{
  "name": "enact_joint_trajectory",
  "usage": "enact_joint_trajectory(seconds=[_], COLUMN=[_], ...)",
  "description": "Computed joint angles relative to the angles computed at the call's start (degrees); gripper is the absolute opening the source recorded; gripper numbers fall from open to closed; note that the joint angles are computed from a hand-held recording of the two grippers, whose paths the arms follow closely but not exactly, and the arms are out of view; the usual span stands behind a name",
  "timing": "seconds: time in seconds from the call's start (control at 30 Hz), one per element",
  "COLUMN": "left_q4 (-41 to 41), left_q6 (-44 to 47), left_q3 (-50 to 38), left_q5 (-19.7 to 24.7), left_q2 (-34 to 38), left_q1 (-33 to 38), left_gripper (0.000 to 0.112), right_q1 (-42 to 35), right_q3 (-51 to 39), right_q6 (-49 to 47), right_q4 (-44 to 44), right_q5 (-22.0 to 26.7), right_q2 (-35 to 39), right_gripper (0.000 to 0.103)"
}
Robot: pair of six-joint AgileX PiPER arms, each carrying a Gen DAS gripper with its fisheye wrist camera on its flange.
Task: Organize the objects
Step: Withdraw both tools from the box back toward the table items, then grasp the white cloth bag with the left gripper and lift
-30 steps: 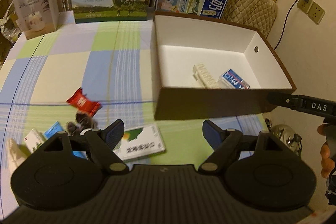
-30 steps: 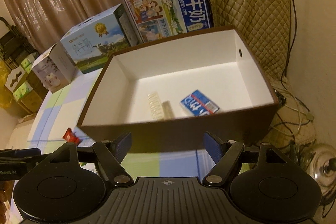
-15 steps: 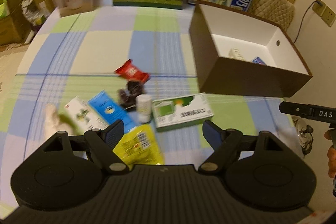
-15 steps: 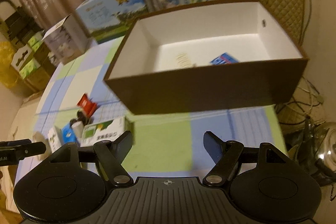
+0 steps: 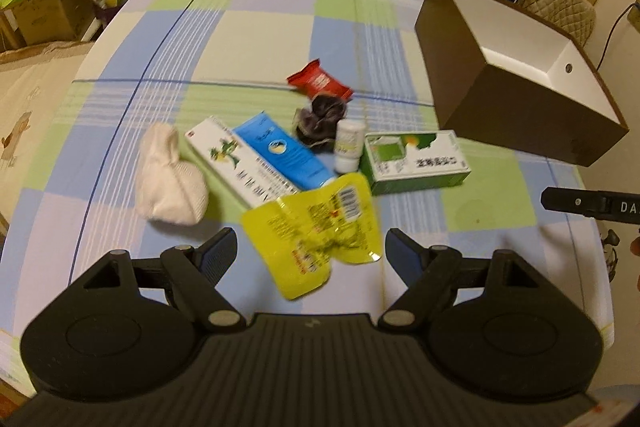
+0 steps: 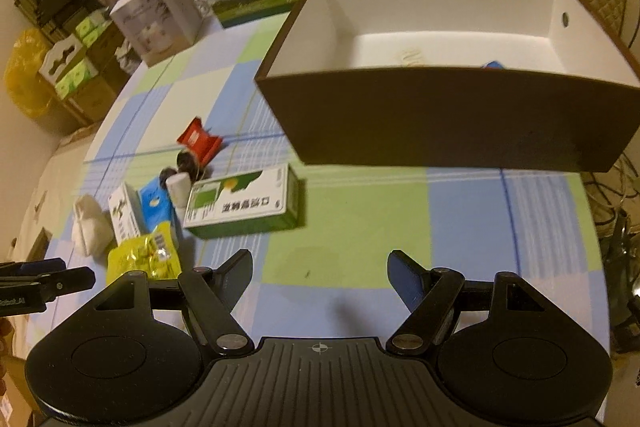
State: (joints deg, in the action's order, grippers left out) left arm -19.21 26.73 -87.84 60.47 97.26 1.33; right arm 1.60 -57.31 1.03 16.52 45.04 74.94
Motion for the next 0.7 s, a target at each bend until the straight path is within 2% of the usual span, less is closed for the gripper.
enact_joint_trajectory(seconds=[0.4,0.7], left_q4=[0.8,1.5], left_q6=[1.9,2.5], left_q3=[1.0,-4.4], left_q5=[-0.7,-1.3], left_q2=[0.5,5.6], left_q1=[4.4,7.8], left_gripper=[0.075,0.075], right_q1=[5.2,7.0], right_q3=[-0.2,-0.4], right_q6=[1.5,10.1], right_q4=[0.7,-4.7], right_q5=[-1.4,-3.6], right_q2=[3.7,5.5], right_gripper=[0.073,0.073])
